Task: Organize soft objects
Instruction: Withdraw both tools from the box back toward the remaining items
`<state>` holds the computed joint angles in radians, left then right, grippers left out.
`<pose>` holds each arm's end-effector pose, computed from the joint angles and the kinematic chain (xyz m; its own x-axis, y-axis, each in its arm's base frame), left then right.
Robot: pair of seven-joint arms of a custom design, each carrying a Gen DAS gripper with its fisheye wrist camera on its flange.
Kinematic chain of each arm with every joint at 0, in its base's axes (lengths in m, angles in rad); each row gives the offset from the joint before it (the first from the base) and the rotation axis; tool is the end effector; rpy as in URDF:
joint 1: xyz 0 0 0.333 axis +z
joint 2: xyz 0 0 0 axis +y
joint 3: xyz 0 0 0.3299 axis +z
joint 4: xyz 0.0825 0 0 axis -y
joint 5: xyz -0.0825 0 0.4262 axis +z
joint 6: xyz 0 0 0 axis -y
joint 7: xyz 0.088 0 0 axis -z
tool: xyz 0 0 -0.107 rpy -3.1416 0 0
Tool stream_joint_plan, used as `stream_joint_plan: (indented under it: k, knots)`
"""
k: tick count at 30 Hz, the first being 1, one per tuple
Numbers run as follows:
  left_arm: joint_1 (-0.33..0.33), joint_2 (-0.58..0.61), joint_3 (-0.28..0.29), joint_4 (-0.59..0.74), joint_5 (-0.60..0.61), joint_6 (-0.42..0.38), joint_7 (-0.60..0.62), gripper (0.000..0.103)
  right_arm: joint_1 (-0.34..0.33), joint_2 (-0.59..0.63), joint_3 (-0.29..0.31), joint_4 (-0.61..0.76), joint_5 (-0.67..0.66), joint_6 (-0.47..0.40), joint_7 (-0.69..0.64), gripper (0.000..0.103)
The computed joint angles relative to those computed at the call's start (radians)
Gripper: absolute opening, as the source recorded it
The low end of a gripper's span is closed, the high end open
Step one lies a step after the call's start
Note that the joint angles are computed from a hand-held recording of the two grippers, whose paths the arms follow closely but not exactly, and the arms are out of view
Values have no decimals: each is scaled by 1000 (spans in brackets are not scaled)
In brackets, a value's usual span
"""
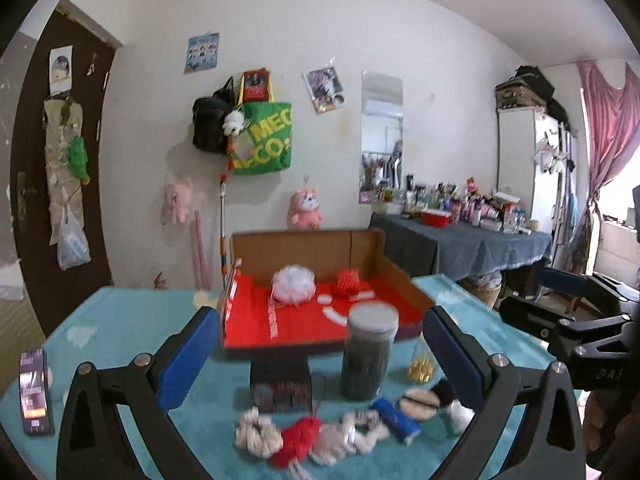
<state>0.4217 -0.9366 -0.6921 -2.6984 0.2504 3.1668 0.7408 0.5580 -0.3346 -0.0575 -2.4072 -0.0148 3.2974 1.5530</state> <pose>0.3701 -0.1775 0.5638 0.1197 -0.9926 0.0208 -0.2484 -0.0502 -0.9674 0.4513 0.2450 0.5852 0.4941 -0.8693 0.0108 -0.2902 -0.1767 -0.9405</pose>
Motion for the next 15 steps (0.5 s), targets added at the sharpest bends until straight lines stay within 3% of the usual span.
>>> stream_joint_plan:
  k: [2, 5, 7, 9, 12, 15]
  knots:
    - [-11, 5, -13, -19, -1, -14, -9, 103, -70, -2, 67, -33, 17, 14, 12, 98]
    - [-31, 28, -22, -43, 7, -22, -18, 103, -17, 12, 15, -60, 14, 3, 38, 98]
    - [-38, 43, -31, -58, 11, -26, -29, 103, -27, 26, 25, -72, 18, 1, 47, 98]
    - [-46, 69, -34, -68, 17, -29, -36, 103, -92, 48, 88, -82, 27, 1, 66, 98]
    - [-53, 110, -44, -76, 28, -44, -52, 103, -138, 78, 131, -86, 33, -10, 90, 98]
    - [-65, 154, -34, -78, 43, -56, -64, 103, -239, 105, 226, -87, 33, -17, 120, 98]
